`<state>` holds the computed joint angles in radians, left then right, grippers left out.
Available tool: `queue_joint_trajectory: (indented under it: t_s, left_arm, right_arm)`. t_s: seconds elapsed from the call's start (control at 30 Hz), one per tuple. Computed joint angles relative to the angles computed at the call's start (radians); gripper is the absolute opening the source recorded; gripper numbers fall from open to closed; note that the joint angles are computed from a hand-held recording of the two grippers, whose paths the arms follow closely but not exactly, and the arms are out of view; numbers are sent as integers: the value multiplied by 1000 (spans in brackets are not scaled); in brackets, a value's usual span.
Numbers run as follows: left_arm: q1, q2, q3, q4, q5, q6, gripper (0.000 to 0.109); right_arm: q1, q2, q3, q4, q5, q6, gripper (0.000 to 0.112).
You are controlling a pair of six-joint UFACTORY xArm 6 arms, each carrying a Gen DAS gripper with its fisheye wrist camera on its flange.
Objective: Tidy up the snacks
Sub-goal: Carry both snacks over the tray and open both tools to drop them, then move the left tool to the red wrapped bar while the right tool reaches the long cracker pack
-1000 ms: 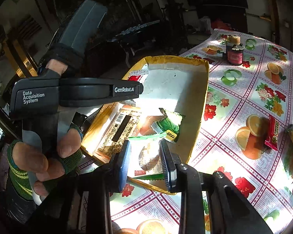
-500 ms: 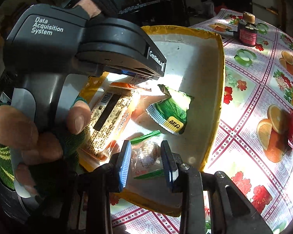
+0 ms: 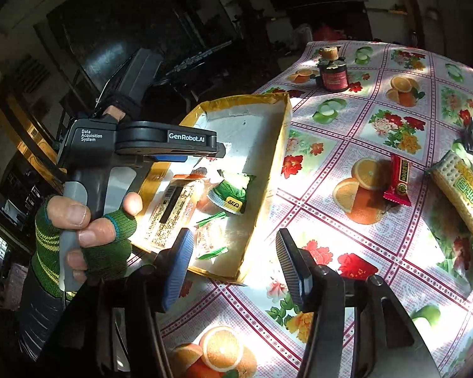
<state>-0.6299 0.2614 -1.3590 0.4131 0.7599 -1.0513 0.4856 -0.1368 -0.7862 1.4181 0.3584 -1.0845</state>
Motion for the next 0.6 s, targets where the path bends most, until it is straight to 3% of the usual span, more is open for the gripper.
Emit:
queue_joint_trajectory:
  t_s: [0.2, 0.6]
  left_arm:
    - [-96, 83, -139, -17, -11, 43, 73]
    - [-235, 345, -503, -73, 109, 150, 74]
  right_arm:
    - [-158, -104, 143, 26, -39, 54, 55]
    - [-405, -253, 304, 45, -33, 29, 55]
